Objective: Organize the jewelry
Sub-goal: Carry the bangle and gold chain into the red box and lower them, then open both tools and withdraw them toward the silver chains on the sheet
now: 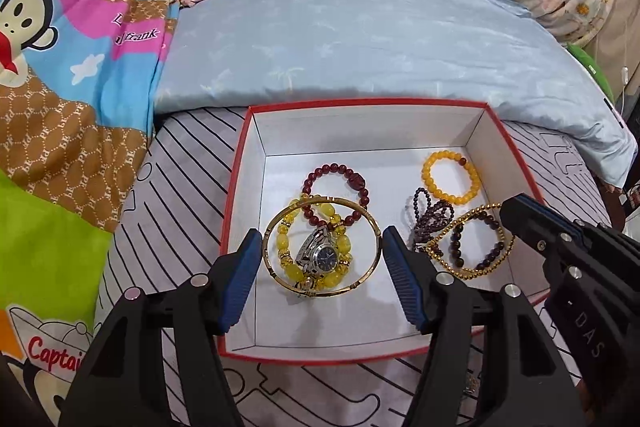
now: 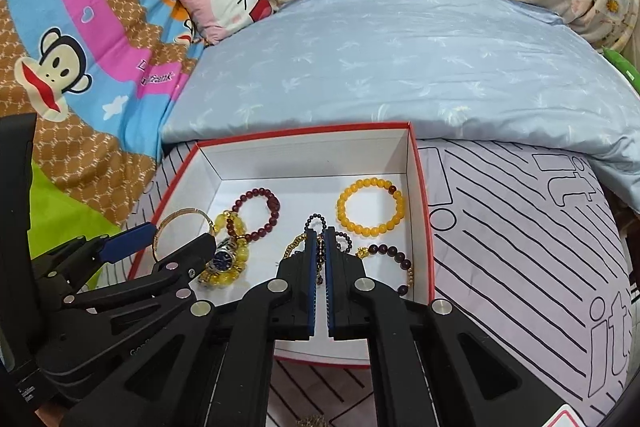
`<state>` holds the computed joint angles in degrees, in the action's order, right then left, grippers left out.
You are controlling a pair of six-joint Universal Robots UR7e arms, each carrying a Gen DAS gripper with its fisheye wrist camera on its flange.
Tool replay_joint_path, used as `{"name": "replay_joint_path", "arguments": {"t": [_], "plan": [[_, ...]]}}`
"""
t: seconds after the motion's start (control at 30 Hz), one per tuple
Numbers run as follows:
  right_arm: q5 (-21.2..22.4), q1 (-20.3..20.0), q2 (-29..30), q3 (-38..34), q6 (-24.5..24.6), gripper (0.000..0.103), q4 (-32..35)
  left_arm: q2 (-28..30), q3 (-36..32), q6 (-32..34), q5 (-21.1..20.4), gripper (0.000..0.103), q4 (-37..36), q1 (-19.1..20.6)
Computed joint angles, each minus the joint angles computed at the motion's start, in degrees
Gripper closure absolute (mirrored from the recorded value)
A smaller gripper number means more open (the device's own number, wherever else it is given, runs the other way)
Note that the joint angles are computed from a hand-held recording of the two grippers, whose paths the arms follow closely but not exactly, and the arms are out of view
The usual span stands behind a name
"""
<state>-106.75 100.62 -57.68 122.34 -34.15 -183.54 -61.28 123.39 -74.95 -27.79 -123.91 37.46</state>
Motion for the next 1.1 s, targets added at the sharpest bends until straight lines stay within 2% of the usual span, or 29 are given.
{"name": "replay_joint_path", "arguments": {"t": [0.17,0.2,0.33,0.4,0.53,0.7,0.83,0.9,1.1], "plan": [[-1.1,0.3,1.3,-0.4,-0.5,0.099,-1.9,0.9,-0.7,0.0,-0.1,0.043,-0.1,0.9],[-1.0,0.4,1.3,-0.2,-0.8,0.094,-3.0,0.9,-0.8,-0.4,-0.1,0.043,0.5,1.1],[-0.9,0.6,0.7,0.2,-0.8,0.087,-3.6,0.9,-1.2,-2.2,0.4,0.038,2.6,0.7],[-0.6,0.7,0.1,0.6,-0.6,0.079,-4.0,0.7,-1.3,-2.9,0.6,0.037,3.5,0.4],[0.2,0.8,-1.8,1.6,-0.3,0.079,-3.5,-0.4,-1.0,-4.8,0.9,0.037,5.7,-1.1],[0.5,1.0,-5.1,4.5,-0.8,0.079,-4.1,-2.2,-0.5,-9.2,1.0,0.037,10.7,-4.0],[1.0,0.2,-8.8,7.8,-1.4,0.079,-4.3,-4.2,1.1,-14.3,-0.1,0.029,15.2,-7.4],[1.1,-0.6,-10.9,9.8,-1.5,0.079,-4.3,-5.1,2.1,-17.5,-1.1,0.029,17.9,-9.4],[1.1,-3.8,-16.8,15.8,-2.5,0.079,-5.1,-6.4,6.4,-23.8,-6.2,0.029,18.9,-14.2]]}}
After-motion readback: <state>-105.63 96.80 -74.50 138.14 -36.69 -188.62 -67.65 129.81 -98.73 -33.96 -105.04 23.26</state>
